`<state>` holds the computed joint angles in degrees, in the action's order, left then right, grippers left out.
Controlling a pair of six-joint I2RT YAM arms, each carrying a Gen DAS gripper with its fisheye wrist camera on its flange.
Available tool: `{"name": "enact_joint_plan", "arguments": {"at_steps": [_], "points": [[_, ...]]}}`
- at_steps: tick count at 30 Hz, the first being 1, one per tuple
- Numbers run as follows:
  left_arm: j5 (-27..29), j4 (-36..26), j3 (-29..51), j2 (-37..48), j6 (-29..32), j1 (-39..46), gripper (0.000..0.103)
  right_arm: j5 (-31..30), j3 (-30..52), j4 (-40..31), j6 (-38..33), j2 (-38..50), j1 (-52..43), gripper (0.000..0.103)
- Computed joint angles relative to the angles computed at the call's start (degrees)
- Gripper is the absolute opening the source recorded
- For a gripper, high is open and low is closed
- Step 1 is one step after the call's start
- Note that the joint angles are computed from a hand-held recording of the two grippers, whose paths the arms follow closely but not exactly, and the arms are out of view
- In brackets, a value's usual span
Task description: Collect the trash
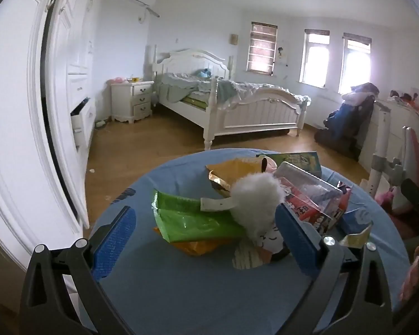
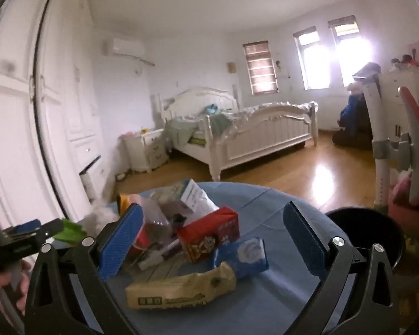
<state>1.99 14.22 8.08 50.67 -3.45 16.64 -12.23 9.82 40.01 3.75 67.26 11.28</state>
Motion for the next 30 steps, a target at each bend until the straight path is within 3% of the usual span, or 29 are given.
{"name": "enact_joint_plan", "arguments": {"at_steps": [4, 8, 19, 30], "points": [[-1.7, 5.9, 0.0, 4.8, -2.5, -2.3, 0.098, 1.2, -0.2, -1.5, -0.5, -2.0, 0.4, 0.099], [5.1, -0.6, -1.0, -3.0, -0.1, 4.2, 0.098, 1.0, -0.4, -0.5, -0.2, -1.5, 0.3, 0.099], [7.7, -1.6, -0.1, -0.8, 0.8, 7.1, 0.098, 5.9, -0.7, -1.1, -1.9, -2.1, 4.5, 0.099], [8.5, -3.5, -0.1, -2.6, 1.5, 8.1, 0.098, 6.5, -0.8, -1.2, -1.5, -1.9, 5.2, 0.099]]}}
